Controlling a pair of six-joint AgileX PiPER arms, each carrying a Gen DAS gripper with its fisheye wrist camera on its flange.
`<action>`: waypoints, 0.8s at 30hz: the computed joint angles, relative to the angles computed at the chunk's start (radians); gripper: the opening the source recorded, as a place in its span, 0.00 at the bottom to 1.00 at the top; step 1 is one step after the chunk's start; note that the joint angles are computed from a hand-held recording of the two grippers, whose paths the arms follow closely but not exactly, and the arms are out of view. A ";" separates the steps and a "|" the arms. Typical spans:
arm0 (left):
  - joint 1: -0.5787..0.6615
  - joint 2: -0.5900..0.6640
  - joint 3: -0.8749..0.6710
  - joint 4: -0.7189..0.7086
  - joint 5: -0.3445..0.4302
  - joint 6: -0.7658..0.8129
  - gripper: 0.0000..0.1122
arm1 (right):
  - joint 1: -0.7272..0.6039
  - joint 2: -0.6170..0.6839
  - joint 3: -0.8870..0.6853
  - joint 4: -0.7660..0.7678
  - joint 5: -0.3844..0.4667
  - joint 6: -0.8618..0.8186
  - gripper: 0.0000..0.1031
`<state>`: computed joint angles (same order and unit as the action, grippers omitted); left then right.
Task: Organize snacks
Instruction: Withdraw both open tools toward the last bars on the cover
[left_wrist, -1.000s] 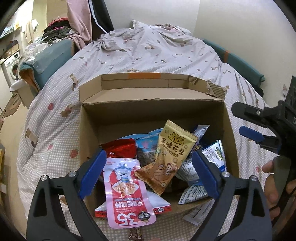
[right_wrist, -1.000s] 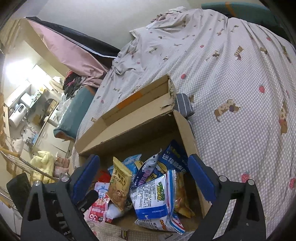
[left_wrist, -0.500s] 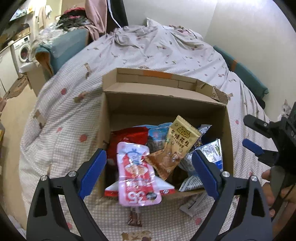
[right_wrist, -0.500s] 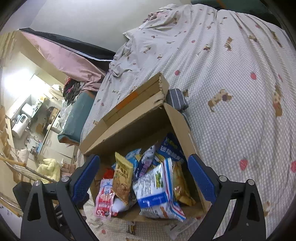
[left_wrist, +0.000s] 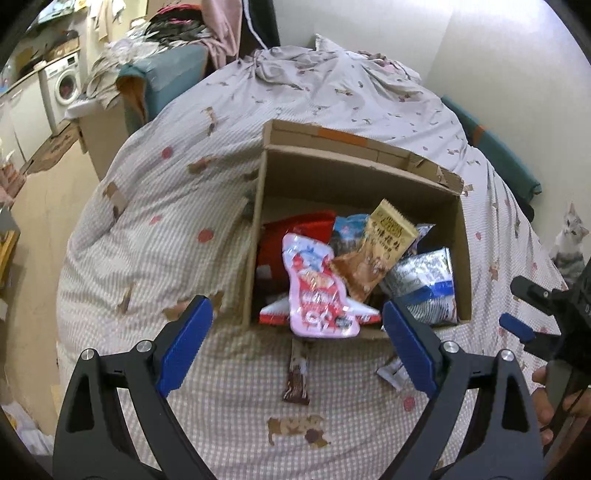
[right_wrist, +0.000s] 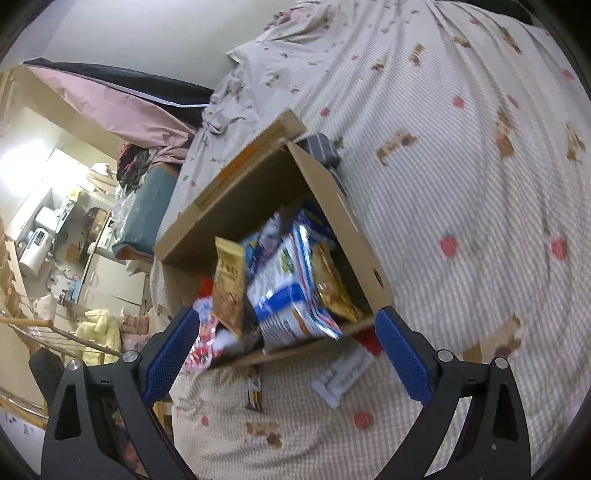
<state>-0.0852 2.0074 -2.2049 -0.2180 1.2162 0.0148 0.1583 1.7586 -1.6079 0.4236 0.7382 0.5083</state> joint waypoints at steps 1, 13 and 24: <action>0.004 -0.019 0.036 0.003 -0.010 0.000 0.82 | 0.000 -0.013 0.023 0.004 -0.005 0.004 0.96; 0.066 -0.109 0.331 0.045 -0.048 -0.048 0.82 | 0.010 -0.080 0.215 0.015 0.017 0.029 0.96; -0.063 -0.007 0.347 0.060 -0.077 0.044 0.64 | -0.010 -0.041 0.223 0.030 0.062 0.057 0.96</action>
